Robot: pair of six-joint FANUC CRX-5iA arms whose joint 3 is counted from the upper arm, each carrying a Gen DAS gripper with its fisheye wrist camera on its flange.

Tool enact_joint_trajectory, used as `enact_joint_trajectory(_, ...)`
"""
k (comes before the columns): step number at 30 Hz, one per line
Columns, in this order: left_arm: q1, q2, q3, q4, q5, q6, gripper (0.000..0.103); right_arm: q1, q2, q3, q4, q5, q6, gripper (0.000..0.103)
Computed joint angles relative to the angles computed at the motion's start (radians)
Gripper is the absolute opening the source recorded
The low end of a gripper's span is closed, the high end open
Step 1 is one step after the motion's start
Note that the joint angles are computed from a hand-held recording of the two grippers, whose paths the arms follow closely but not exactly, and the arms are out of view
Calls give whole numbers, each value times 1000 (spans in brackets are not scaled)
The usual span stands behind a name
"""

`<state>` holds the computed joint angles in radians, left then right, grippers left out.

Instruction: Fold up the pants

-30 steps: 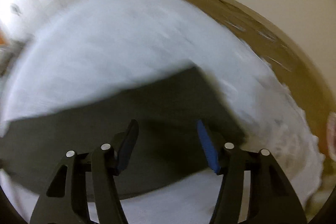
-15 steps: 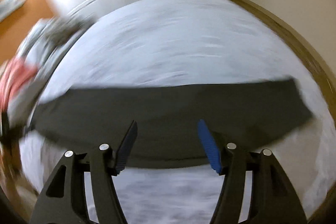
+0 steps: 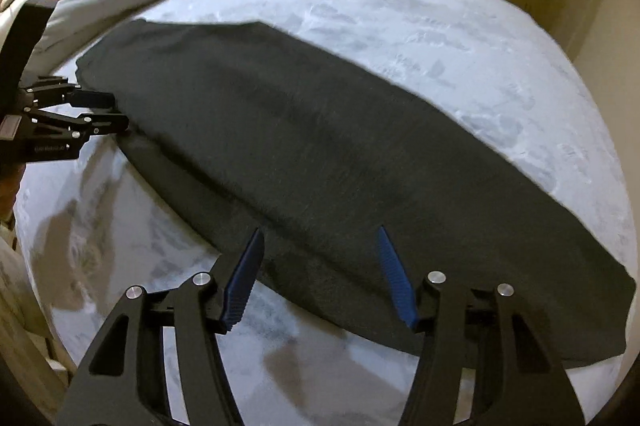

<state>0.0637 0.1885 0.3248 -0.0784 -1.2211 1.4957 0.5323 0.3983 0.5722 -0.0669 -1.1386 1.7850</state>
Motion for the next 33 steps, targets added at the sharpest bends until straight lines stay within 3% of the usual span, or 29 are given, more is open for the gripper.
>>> enact_joint_trajectory(5,23,21,9,26,26,31,46,29,-6,-52,44,42,2,50)
enact_joint_trajectory(10,21,39,24,18,47,56,43,6,16,-3,-16,23,-4,26)
enact_joint_trajectory(11,9,43,31,-7,52,62,31,3,21,5,-25,18,1,17)
enact_joint_trajectory(12,4,43,32,-17,63,57,8,0,24,17,-42,7,7,8)
enact_joint_trajectory(13,16,40,27,25,62,38,1,-2,22,24,-53,1,10,7)
enact_joint_trajectory(16,62,-6,-9,135,36,16,0,-14,-19,22,-102,-9,49,4)
enact_joint_trajectory(19,91,-58,-63,163,24,-36,0,-51,-59,28,-214,-77,125,0)
enact_joint_trajectory(20,91,-51,-55,135,2,-24,0,-50,-56,27,-211,-100,129,1)
enact_joint_trajectory(23,100,1,-14,104,-100,8,0,-3,-61,-70,-46,-49,88,5)
enact_joint_trajectory(25,119,-5,-20,137,-98,20,0,-13,-67,-63,-81,-43,92,5)
enact_joint_trajectory(26,127,-19,-31,159,-74,13,6,-18,-76,-62,-102,-31,98,5)
enact_joint_trajectory(28,132,-50,-57,190,-7,8,35,-15,-101,-77,-120,19,103,18)
enact_joint_trajectory(29,121,-65,-69,175,39,28,58,-10,-102,-77,-120,29,102,35)
enact_joint_trajectory(30,111,-73,-75,159,65,41,60,0,-96,-72,-112,35,99,41)
enact_joint_trajectory(33,49,-38,-28,88,75,12,60,34,-65,-59,-73,34,111,39)
